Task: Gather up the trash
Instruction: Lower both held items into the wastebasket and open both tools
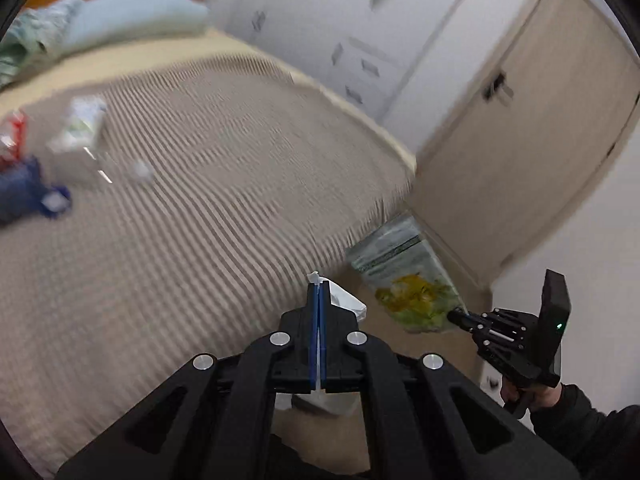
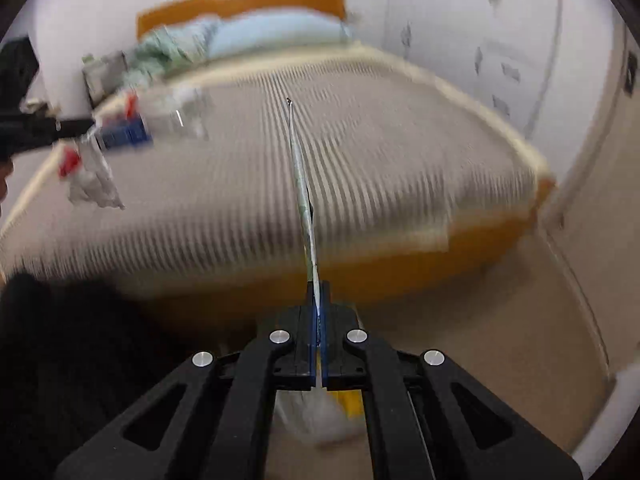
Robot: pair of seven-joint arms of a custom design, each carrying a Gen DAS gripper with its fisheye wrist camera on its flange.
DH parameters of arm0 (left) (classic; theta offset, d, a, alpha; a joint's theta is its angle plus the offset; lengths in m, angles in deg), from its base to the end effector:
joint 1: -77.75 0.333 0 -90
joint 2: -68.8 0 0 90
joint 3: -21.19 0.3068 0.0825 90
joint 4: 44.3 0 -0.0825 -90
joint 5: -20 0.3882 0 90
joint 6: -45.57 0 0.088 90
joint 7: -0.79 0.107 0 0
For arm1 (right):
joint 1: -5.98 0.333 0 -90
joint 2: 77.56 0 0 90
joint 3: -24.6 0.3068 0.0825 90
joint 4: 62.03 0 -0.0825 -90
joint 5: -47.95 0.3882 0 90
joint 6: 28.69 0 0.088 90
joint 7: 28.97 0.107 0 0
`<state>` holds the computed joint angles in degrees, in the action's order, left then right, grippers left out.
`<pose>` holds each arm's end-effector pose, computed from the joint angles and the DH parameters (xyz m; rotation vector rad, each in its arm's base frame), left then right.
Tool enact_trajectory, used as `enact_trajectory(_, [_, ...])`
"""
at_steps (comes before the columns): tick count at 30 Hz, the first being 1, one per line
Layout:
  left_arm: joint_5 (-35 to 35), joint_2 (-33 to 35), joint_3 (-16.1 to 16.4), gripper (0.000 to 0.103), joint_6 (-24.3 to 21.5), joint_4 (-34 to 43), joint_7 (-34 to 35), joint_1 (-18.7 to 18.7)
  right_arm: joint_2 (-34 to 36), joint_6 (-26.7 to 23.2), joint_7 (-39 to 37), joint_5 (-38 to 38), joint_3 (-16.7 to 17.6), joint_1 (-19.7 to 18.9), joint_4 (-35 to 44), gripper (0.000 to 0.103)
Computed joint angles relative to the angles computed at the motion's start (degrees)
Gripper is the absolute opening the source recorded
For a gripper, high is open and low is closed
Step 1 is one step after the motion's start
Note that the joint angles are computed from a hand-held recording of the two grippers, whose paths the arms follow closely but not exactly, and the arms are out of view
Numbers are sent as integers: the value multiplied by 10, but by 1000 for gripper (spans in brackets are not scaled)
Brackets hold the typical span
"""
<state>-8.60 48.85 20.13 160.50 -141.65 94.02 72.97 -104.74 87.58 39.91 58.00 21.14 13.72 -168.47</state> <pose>0.4616 -0.0784 0.7904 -1.8866 2.0886 -1.2042 0.4328 0.0333 0.7652 -2.1316 1.3893 -0.5206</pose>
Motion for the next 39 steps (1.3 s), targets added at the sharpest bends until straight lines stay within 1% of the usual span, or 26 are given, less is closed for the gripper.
enact_trajectory(2, [0, 7, -14, 0, -3, -23, -4, -10, -21, -11, -6, -21, -3, -12, -55, 1])
enact_trajectory(4, [16, 15, -31, 0, 2, -38, -5, -17, -31, 6, -17, -50, -2, -26, -121, 1])
enact_trajectory(5, [26, 21, -37, 0, 4, -41, -9, -19, -27, 9, -20, -53, -4, -28, -140, 1])
enact_trajectory(7, [27, 39, -41, 0, 5, -43, -12, -24, -4, 20, -25, -48, -10, -30, -177, 1])
enact_trajectory(9, [39, 57, -49, 0, -2, -40, -26, -26, 26, 28, -35, -36, -12, -26, -191, 1])
enact_trajectory(10, [44, 66, -52, 0, -5, -35, -27, -27, 47, 23, -42, -23, -13, -21, -190, 1])
enact_trajectory(12, [69, 81, -62, 0, -8, -27, -31, -29, 82, 10, -49, 7, -14, -15, -186, 1])
enact_trajectory(13, [76, 90, -66, 0, -14, -22, -37, -30, 108, -7, -59, 36, -20, -10, -175, 1])
enact_trajectory(14, [77, 100, -68, 0, -22, -14, -44, -32, 134, -42, -72, 71, -17, -17, -158, 1])
enact_trajectory(15, [81, 110, -71, 0, -27, -8, -50, -33, 174, -84, -84, 104, -34, -5, -136, 2])
enact_trajectory(16, [87, 118, -75, 0, -30, -2, -55, -35, 200, -94, -92, 109, -30, -7, -121, 2])
enact_trajectory(17, [98, 132, -80, 0, -38, 11, -58, -37, 215, -71, -97, 96, -16, -15, -122, 15])
enact_trajectory(18, [108, 142, -84, 0, -40, 17, -61, -39, 237, -60, -86, 77, -9, -20, -114, 32])
enact_trajectory(19, [119, 153, -88, 0, -43, 22, -62, -41, 251, -52, -73, 65, -7, -27, -108, 68])
enact_trajectory(20, [133, 178, -96, 0, -44, 43, -71, -47, 261, -44, -70, 77, -8, -36, -103, 70])
enact_trajectory(22, [143, 218, -101, 0, -53, 74, -82, -52, 262, -41, -75, 90, -9, -49, -102, 70])
enact_trajectory(24, [164, 259, -109, 0, -61, 101, -94, -61, 247, -24, -77, 76, -6, -55, -112, 70])
enact_trajectory(28, [206, 330, -121, 0, -82, 151, -99, -84, 201, 6, -67, 56, -12, -67, -139, 70])
enact_trajectory(31, [239, 385, -129, 0, -112, 190, -84, -107, 155, 24, -32, 57, -25, -84, -166, 70])
enact_trajectory(33, [239, 418, -134, 0, -132, 214, -77, -117, 131, 28, -12, 60, -33, -93, -178, 70])
enact_trajectory(34, [225, 436, -128, 0, -135, 224, -75, -131, 127, 31, -4, 64, -37, -96, -177, 70])
enact_trajectory(35, [223, 435, -141, 0, -144, 218, -74, -125, 114, 35, 7, 64, -40, -101, -188, 70])
enact_trajectory(36, [220, 436, -143, 0, -137, 210, -74, -129, 101, 42, 20, 60, -42, -107, -198, 70])
enact_trajectory(37, [211, 453, -147, 0, -135, 215, -75, -135, 87, 46, 31, 56, -44, -111, -210, 70])
enact_trajectory(39, [211, 460, -145, 0, -133, 213, -90, -143, 66, 50, 60, 43, -44, -121, -224, 70])
